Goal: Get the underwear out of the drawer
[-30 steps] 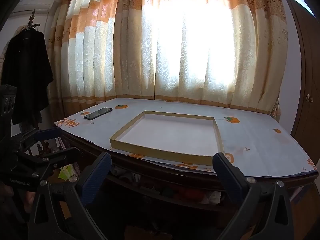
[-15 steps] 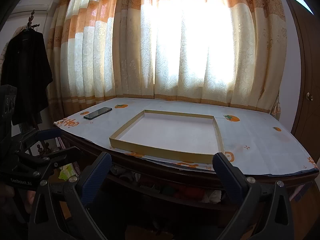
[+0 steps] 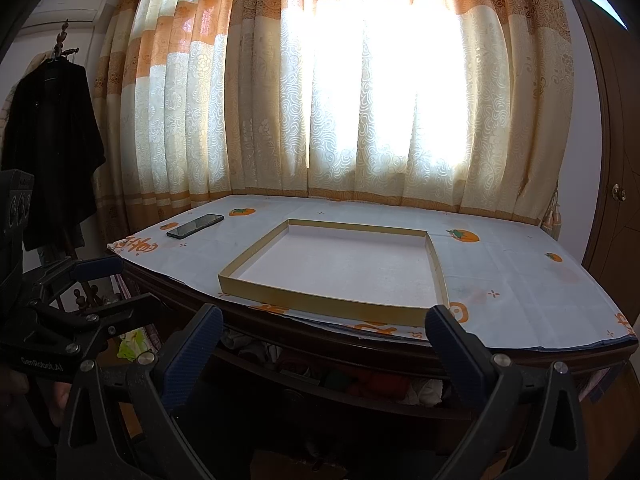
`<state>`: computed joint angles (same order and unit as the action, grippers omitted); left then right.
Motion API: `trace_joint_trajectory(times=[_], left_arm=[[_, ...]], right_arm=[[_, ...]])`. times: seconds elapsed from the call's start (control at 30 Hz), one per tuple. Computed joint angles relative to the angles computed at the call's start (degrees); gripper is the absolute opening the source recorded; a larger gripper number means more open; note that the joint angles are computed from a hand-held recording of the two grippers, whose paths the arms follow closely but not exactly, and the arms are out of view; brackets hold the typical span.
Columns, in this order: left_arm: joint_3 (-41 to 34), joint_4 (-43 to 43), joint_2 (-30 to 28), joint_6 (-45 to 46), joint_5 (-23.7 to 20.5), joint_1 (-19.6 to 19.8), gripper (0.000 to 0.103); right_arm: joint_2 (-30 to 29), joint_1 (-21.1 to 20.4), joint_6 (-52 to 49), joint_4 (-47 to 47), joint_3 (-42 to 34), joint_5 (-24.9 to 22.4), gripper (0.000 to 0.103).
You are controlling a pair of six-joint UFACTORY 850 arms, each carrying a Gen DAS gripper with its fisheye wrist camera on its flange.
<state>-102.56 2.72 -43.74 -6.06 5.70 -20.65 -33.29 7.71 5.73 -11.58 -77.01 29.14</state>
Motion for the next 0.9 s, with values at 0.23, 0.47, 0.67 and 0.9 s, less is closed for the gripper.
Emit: trace_joint_trajectory(times=[0.23,0.47,0.67,0.9], left_arm=[[-0.11,-0.01,-0.02,0.06,-0.14,-0.01,0.103],[-0.24,-0.68,-0.05,0.74,-0.32,-0.04,0.103],[-0.08,-2.18,-0.03,2.33,-0.33,-0.12,0.103],[-0.01,-2.07,-0.03,2.21,-0.27,-0.14,0.103]], right_arm=[[-0.04,0.01,-0.05,0.00,-0.01,0.07,0.102],[-0.03,0.08,-0.26,0.28,-0.01,-0.01,0.102],[-0.23,0.11,-0.39,0.48,0.03,0.13,0.102],[-0.25,0.21,-0.67,0.79,0.14,0.24,0.102]])
